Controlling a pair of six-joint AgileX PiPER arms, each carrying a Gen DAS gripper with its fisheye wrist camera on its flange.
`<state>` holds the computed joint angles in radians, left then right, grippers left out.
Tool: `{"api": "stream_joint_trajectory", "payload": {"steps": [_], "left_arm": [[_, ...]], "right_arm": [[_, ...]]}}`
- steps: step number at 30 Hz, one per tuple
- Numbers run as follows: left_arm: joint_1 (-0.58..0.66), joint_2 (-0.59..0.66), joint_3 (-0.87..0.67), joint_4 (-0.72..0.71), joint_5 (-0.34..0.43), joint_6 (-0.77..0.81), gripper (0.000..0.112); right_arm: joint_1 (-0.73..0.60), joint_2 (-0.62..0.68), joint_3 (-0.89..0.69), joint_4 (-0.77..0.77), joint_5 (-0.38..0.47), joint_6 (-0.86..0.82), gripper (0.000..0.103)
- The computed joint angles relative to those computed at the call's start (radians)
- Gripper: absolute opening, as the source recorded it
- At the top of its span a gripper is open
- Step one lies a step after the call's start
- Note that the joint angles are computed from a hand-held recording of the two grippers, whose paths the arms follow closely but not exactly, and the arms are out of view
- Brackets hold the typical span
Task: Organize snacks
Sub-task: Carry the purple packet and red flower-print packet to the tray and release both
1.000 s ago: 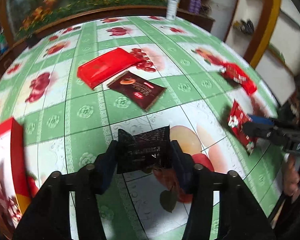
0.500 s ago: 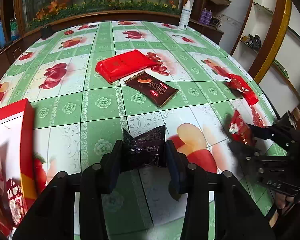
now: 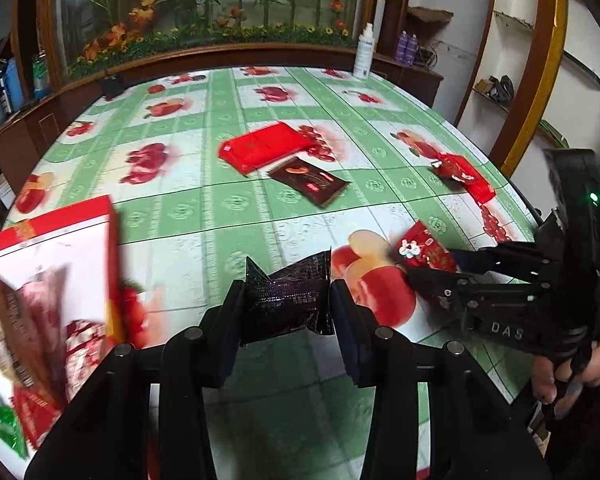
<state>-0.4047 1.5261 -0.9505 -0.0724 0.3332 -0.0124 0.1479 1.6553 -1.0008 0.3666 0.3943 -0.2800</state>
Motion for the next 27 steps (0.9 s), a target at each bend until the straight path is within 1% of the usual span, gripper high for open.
{"api": "stream_joint_trajectory", "payload": {"steps": [3, 5, 7, 9, 14, 16, 19, 22, 27], "left_arm": [[0.036, -0.063, 0.048, 0.009, -0.002, -0.004, 0.040], [0.070, -0.109, 0.081, -0.002, -0.008, 0.012, 0.040], [0.128, -0.163, 0.118, -0.037, -0.009, 0.056, 0.040], [0.210, -0.211, 0.150, -0.119, 0.001, 0.149, 0.040], [0.448, -0.309, 0.218, -0.318, 0.022, 0.394, 0.040], [0.526, -0.325, 0.233, -0.394, 0.027, 0.487, 0.040], [0.665, -0.338, 0.254, -0.540, 0.047, 0.659, 0.040], [0.747, -0.339, 0.270, -0.622, 0.058, 0.762, 0.040], [0.825, -0.337, 0.284, -0.687, 0.056, 0.850, 0.040]], "right_arm": [[-0.012, 0.017, -0.022, 0.186, 0.053, -0.146, 0.036], [-0.015, 0.031, -0.040, 0.268, 0.090, -0.195, 0.036], [-0.028, 0.049, -0.064, 0.391, 0.156, -0.280, 0.036], [-0.023, 0.055, -0.080, 0.451, 0.201, -0.316, 0.036], [0.058, 0.061, -0.153, 0.423, 0.219, -0.235, 0.036], [0.100, 0.071, -0.198, 0.406, 0.231, -0.204, 0.036], [0.190, 0.098, -0.285, 0.334, 0.237, -0.116, 0.036], [0.256, 0.123, -0.355, 0.291, 0.244, -0.061, 0.036], [0.365, 0.163, -0.477, 0.229, 0.250, 0.009, 0.036]]}}
